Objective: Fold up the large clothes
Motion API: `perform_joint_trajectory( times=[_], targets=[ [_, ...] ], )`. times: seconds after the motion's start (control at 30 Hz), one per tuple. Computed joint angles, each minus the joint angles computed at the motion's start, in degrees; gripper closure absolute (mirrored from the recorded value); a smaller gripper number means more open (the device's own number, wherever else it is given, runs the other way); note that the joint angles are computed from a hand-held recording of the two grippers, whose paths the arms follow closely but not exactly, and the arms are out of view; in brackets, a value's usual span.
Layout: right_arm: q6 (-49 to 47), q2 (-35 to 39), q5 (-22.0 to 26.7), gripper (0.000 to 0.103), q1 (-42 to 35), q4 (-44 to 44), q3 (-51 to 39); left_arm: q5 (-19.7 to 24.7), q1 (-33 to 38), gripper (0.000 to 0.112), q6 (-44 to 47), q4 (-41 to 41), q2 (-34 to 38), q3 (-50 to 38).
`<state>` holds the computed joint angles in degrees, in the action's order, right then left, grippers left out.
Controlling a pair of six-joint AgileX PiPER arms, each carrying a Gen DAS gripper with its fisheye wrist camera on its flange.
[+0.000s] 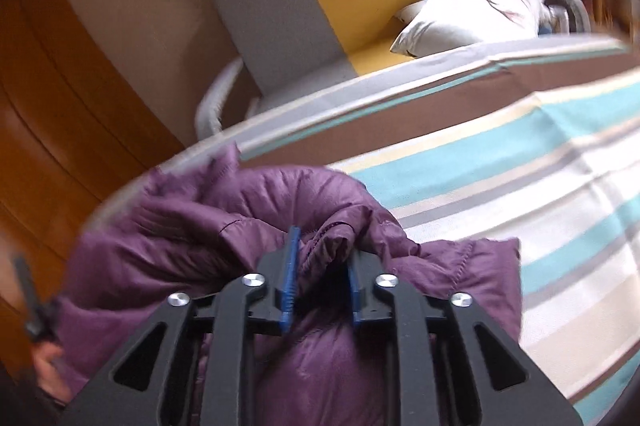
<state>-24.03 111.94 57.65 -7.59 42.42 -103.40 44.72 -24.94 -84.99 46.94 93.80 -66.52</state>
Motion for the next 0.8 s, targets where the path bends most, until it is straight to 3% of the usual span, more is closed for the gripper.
perform_joint_trajectory(
  times=[0.03,0.07,0.13,0.4,0.53,0.57,0.7,0.8],
  targets=[
    [-1.7,-1.7,0.2,0.064,-1.9,3.9,2.2,1.1,-0.9,0.054,-3.2,2.3,-1.7,1.4],
    [-3.0,-3.1,0.1,0.047,-3.0,6.0,4.0,1.3,-1.5,0.047,-5.6,4.1,-3.4,3.1],
    [-7.9,-7.3,-0.8,0.034,-5.5,10.3,9.1,-0.9,-2.3,0.040,-7.7,5.9,-7.7,6.9],
    [-13.8,-16.4,0.6,0.034,-10.4,4.0,19.3,-0.3,-8.7,0.018,-7.9,5.7,-17.1,16.4],
    [-14.8,-17.5,0.9,0.033,-13.3,1.3,24.9,-5.4,-10.1,0.013,-8.1,4.7,-20.7,21.8],
    [-15.4,-17.0,1.6,0.028,-14.1,2.2,25.3,-6.0,-10.4,0.013,-8.1,4.6,-20.9,22.4],
    [-16.7,-13.2,5.8,0.027,-15.1,7.8,26.0,-14.7,-6.7,0.013,-3.7,0.3,-20.4,24.2],
    [-19.6,-13.7,4.7,0.028,-14.3,9.8,28.4,-21.2,-3.0,0.018,0.3,-4.6,-19.3,25.1]
  ],
)
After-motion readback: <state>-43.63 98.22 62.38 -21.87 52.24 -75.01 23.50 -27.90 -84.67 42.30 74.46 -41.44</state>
